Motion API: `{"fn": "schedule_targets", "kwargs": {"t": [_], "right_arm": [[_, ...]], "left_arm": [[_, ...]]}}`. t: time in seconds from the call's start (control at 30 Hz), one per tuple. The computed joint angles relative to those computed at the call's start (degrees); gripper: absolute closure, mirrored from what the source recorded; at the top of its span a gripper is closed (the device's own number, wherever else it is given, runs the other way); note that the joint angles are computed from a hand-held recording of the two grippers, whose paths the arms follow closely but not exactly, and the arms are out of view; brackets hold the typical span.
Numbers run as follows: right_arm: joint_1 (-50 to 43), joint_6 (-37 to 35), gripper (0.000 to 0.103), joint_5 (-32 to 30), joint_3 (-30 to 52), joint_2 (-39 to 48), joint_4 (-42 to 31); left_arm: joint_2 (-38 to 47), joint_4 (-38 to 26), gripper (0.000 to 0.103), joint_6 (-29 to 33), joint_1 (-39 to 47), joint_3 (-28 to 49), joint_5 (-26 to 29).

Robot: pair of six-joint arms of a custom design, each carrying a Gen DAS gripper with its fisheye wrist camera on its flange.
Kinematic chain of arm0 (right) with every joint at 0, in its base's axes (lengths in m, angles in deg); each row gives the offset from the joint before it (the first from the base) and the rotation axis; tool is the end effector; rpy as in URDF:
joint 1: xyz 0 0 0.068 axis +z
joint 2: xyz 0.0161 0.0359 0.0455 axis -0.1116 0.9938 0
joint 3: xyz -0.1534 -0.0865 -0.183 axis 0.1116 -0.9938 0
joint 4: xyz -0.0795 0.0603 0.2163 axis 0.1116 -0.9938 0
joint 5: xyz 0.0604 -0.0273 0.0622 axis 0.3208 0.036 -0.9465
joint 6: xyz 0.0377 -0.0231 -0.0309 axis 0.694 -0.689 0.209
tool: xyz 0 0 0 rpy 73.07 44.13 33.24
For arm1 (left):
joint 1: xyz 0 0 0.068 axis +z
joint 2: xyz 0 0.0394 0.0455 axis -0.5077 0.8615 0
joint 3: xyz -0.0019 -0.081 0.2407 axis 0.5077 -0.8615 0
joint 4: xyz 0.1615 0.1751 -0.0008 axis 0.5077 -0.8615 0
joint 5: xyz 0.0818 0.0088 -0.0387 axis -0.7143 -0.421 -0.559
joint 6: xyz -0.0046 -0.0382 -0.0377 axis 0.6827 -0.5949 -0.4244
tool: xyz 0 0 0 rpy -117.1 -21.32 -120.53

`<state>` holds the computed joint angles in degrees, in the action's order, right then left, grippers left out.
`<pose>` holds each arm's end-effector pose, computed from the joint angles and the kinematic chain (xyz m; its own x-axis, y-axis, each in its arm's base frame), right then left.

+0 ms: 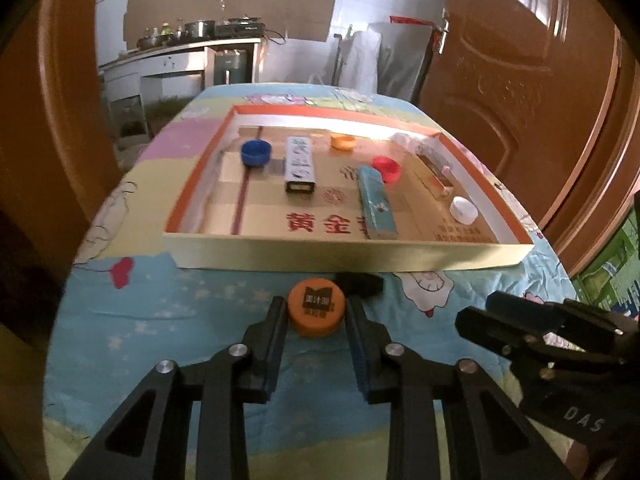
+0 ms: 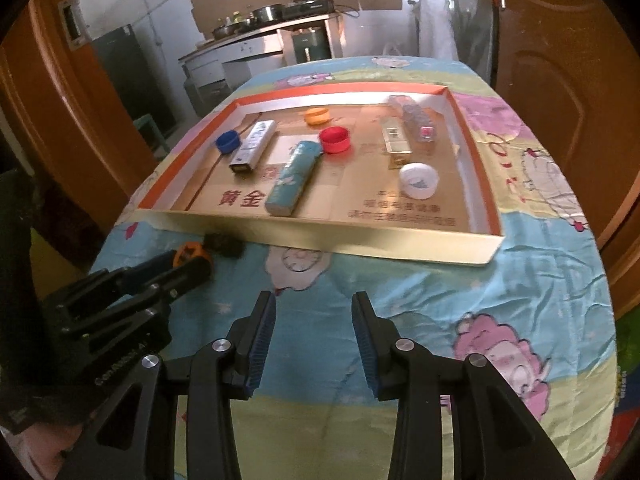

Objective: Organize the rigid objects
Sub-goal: 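Grasp the orange printed cap with the left gripper while the right gripper grasps the black cap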

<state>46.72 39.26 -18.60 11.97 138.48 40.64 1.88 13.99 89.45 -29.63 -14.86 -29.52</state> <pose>0.1814 0.2111 0.1911 -0.7235 0.3709 -0.5822 0.3171 0.9277 0.1970 0.2580 -0.0136 0.1994 -0.6443 0.3933 -0.6559 0.6125 0.7790 -0.1345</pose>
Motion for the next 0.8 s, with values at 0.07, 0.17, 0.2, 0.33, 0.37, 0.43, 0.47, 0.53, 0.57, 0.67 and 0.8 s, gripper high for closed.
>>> {"fn": "schedule_targets", "kwargs": {"t": [0.07,0.17,0.2,0.33,0.37,0.43,0.47,0.53,0.57,0.67,0.8], "right_arm": [[0.2,-0.5,0.062,-0.1,1.3,1.4,0.9],[0.4,-1.4,0.062,-0.5,3.5,3.7,2.3],[0.4,-1.7,0.062,-0.7,4.3,4.6,2.6],[0.1,-3.2,0.062,-1.8,8.0,8.8,4.3],[-0.1,-3.6,0.062,-2.1,9.1,10.0,4.5],[-0.3,-4.7,0.062,-2.8,11.8,12.6,4.7],[-0.4,-5.1,0.062,-2.9,12.9,13.6,4.7],[-0.8,-5.8,0.062,-2.9,15.6,16.0,3.6],[-1.0,-6.0,0.062,-3.0,16.4,16.7,3.4],[-1.9,-6.5,0.062,-3.3,17.9,18.3,3.2],[-2.7,-7.2,0.062,-3.2,20.1,20.0,2.0]], "left_arm": [[-0.6,-0.7,0.073,0.6,1.7,0.4,0.3],[-0.6,-1.5,0.073,1.7,5.1,1.5,1.3],[-0.4,-1.8,0.073,2.0,6.1,1.9,1.5],[1.0,-3.1,0.073,3.6,10.5,4.0,3.5],[1.6,-3.4,0.073,4.0,11.5,4.5,4.0],[2.3,-3.8,0.073,4.7,12.7,5.2,4.7],[2.7,-3.9,0.073,5.1,13.3,5.6,5.1],[3.1,-3.9,0.073,5.5,14.0,5.9,5.4],[3.2,-3.9,0.073,5.7,14.2,5.9,5.5],[3.8,-3.8,0.073,6.2,14.7,6.4,5.9],[4.4,-2.8,0.073,5.9,14.4,6.4,5.7]]}}
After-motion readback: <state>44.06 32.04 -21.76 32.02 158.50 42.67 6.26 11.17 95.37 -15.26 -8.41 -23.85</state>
